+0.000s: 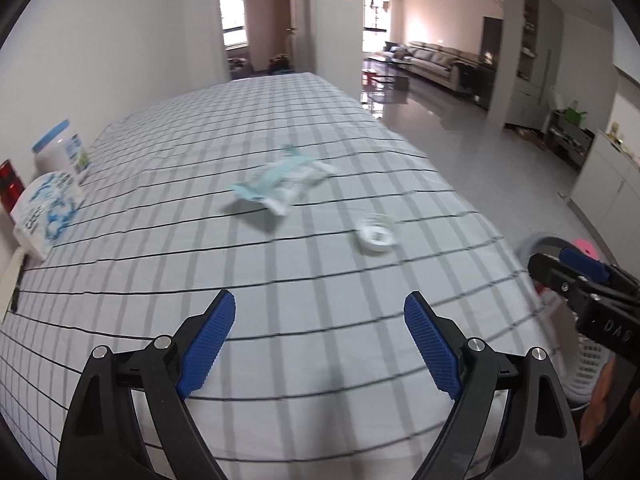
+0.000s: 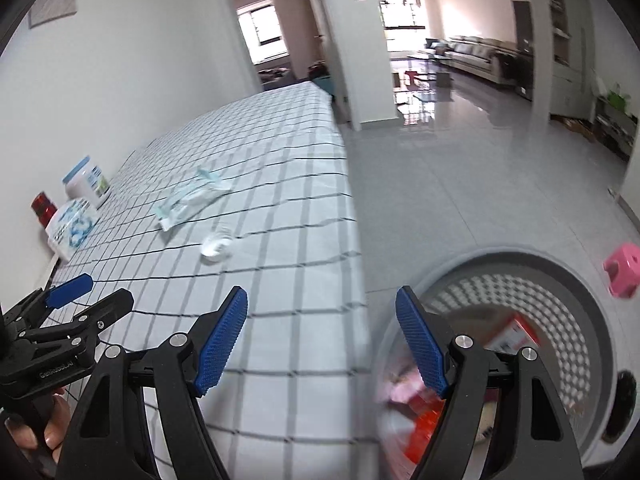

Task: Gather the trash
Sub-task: 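Move both tools back over the table toward the wipes packet and lid, then grasp the white lid with right while left reaches for the wipes packet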

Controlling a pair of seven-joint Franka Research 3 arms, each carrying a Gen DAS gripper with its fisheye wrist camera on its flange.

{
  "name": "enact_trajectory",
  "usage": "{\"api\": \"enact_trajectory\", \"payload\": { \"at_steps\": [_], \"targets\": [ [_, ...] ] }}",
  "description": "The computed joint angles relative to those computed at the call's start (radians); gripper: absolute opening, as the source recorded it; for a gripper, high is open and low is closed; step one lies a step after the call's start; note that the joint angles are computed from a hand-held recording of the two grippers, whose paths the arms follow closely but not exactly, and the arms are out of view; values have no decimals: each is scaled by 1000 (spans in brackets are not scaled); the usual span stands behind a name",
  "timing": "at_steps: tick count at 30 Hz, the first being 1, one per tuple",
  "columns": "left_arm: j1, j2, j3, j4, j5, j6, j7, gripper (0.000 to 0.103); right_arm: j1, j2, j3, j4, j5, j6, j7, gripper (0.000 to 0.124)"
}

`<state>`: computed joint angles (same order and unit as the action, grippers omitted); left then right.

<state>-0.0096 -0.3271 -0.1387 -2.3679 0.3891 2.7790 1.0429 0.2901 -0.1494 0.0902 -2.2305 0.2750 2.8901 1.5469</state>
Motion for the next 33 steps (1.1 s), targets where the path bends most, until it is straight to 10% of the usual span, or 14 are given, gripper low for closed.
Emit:
{"api": "enact_trajectory", "payload": {
  "at_steps": [15, 33],
  "targets": [
    [118, -11, 51, -35, 26, 35, -33, 85, 82, 260, 9, 318, -259, -147, 109, 73],
    [71, 1, 107, -58, -137, 80, 94, 85, 172, 432, -43, 536, -426, -293, 193, 56]
  ]
}}
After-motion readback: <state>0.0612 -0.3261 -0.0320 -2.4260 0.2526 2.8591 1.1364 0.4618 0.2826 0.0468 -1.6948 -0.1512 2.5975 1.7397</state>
